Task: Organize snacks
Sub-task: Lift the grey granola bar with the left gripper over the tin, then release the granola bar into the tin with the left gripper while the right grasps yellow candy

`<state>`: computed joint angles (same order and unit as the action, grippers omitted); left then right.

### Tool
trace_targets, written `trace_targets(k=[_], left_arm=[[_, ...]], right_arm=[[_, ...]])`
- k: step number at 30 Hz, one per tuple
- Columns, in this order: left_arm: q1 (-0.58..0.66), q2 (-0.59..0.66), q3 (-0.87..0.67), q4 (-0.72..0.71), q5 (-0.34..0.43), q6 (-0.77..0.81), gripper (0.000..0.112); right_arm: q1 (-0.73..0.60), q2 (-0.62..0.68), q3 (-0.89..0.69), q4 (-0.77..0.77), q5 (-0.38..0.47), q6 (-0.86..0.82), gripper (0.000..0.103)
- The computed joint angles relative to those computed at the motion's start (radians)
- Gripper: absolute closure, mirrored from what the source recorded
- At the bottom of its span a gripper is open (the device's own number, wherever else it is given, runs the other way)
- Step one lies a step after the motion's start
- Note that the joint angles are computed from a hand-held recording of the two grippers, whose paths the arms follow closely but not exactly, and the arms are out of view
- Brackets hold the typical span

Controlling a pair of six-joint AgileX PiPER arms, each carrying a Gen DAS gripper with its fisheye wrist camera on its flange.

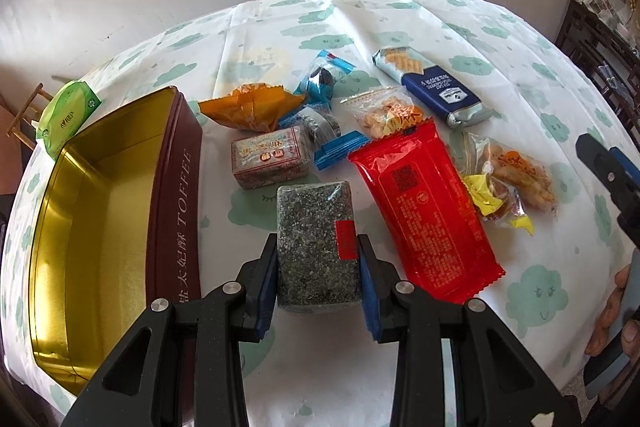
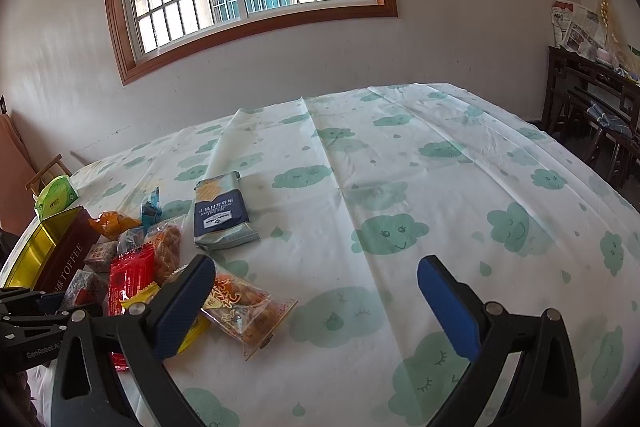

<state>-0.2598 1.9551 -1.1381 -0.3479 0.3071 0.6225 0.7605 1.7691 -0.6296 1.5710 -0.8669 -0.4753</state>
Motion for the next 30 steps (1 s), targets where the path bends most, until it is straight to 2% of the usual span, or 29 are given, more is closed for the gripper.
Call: trace_targets(k=[9, 16, 23, 30], left_arm=[[0.013, -0.070, 0.019, -0.054, 0.017, 0.047, 0.080], [0.056, -0.105, -0.019, -0.079, 0.077, 0.063, 0.080], [0.136, -0.096, -0.106, 0.005, 0.112, 0.000, 0.080], [0.216, 0.010, -0.237, 0.164, 0.137, -0.148, 0.080]], right_arm=[[-0.001, 0.000, -0.002, 0.003, 0.000, -0.003, 0.000], [0.001, 0.000, -0.004, 0.006, 0.001, -0.006, 0.000], [0.003, 0.000, 0.000, -0.004, 0.001, 0.001, 0.000], [0.023, 0.003, 0.010, -0.064, -0.004, 0.014, 0.000]])
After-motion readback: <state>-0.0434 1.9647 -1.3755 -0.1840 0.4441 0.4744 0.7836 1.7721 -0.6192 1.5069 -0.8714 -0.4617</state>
